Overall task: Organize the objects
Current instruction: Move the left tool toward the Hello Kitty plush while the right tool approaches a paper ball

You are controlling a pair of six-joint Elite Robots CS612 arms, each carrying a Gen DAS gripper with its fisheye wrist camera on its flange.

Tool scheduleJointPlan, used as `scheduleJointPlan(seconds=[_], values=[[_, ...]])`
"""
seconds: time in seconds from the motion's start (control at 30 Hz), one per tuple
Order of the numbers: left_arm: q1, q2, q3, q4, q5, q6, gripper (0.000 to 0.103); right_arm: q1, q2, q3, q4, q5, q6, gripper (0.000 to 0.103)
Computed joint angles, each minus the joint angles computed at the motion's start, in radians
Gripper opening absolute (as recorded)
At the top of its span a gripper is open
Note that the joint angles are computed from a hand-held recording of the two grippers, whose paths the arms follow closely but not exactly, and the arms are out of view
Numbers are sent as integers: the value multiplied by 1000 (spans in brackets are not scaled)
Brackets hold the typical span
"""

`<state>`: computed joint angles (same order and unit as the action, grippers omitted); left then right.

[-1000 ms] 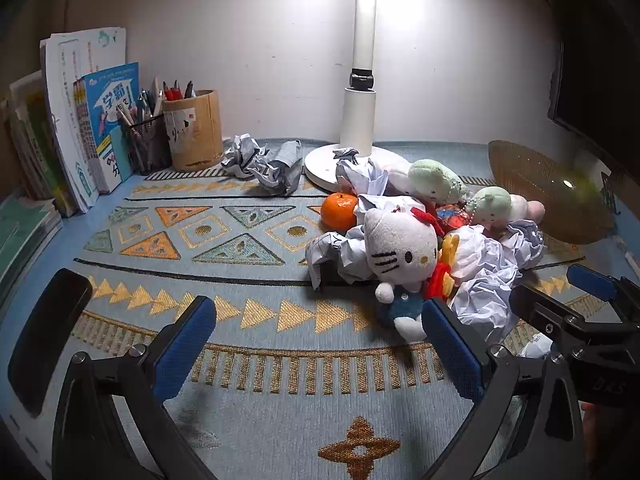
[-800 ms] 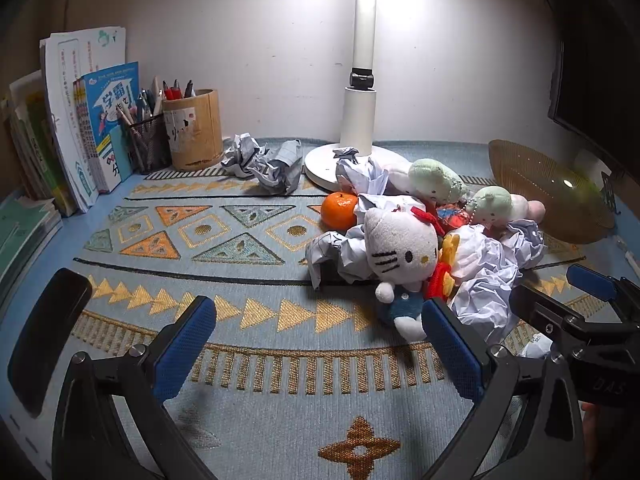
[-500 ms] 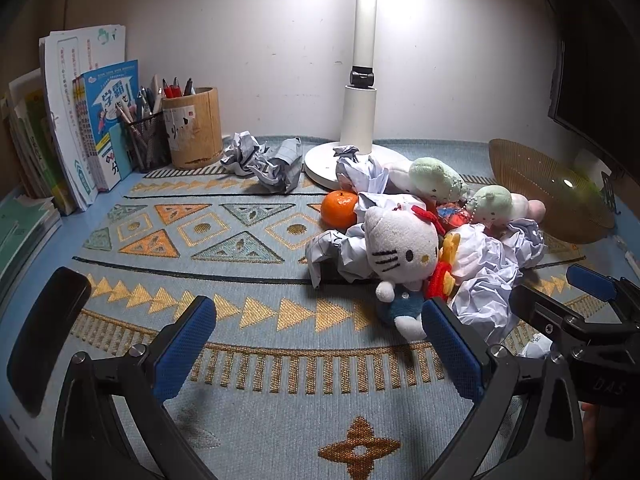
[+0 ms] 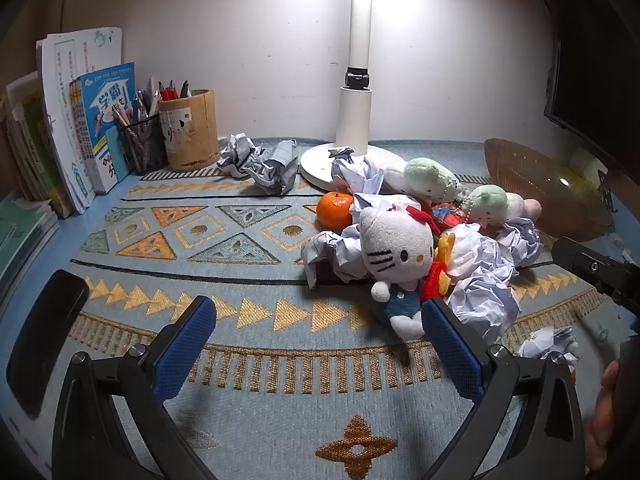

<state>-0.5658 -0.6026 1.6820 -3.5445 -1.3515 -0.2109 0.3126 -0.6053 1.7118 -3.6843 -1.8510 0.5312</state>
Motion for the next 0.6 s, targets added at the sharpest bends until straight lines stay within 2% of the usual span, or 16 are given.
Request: scheduleJointPlan(seconds=[0.1, 0.17, 0.23, 0.3, 0.33, 0.4, 0.43, 0.5, 0.57, 0.6], values=[[5, -6, 3, 13, -36, 13, 102, -9, -20, 25, 30, 54, 21, 102], [11, -8, 7, 3, -74, 28, 102, -9, -34, 50, 41, 86, -1, 102], [29, -10, 6, -3, -153, 16, 102, -7, -47, 81, 47, 133, -47, 102], [44, 9, -10, -60, -224, -27, 102, 1, -62, 102, 78, 171, -120, 102], [55, 14, -21, -54, -280, -79, 102, 8, -68, 105, 103, 170, -155, 102], [59, 33, -51, -63, -332, -155, 102, 20, -72, 103, 145, 166, -211, 102], [62, 34, -64, -36, -373, -202, 101, 23, -70, 101, 150, 166, -220, 102], [57, 37, -91, 27, -400, -237, 93, 26, -70, 94, 183, 161, -215, 102], [61, 35, -124, 146, -470, -270, 79, 29, -71, 85, 224, 138, -202, 102], [62, 39, -141, 180, -497, -287, 76, 25, -76, 82, 254, 148, -190, 100]])
